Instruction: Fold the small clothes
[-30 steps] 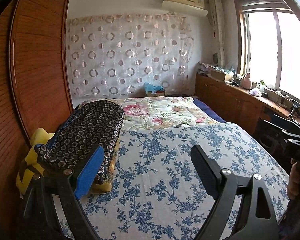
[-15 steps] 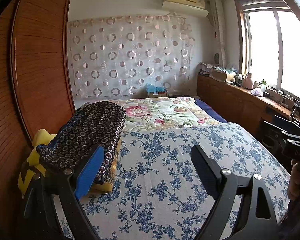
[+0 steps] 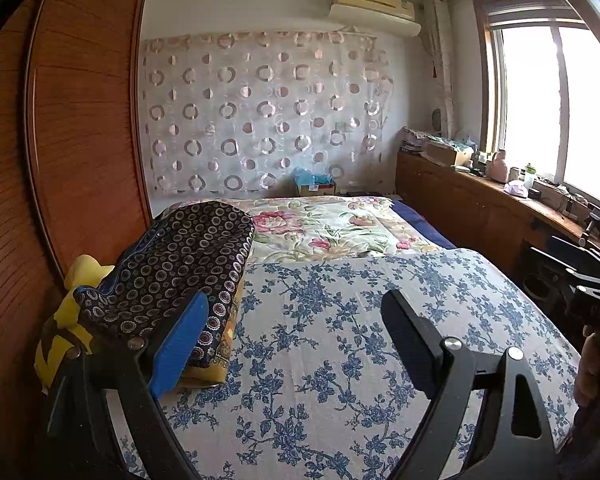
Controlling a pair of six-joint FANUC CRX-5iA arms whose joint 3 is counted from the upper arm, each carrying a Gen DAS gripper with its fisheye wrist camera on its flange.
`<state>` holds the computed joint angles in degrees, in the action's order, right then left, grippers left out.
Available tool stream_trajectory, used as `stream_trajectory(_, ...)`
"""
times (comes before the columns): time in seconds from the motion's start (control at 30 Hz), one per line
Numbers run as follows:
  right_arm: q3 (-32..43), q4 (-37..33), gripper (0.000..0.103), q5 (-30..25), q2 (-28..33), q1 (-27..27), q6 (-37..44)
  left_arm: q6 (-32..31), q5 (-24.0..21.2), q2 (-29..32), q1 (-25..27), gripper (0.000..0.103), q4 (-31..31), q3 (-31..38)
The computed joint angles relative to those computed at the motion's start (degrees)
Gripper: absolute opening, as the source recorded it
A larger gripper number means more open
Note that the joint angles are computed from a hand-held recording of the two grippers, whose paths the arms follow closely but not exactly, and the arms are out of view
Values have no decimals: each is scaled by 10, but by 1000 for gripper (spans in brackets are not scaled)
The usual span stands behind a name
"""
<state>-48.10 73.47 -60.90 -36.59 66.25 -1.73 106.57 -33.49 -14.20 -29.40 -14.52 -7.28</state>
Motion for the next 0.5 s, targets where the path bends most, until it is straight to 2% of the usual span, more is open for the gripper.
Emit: stream_trajectory(0.5,-5,2,85,18,-6,-15,4,17,-5,0,-6,89,-17,6)
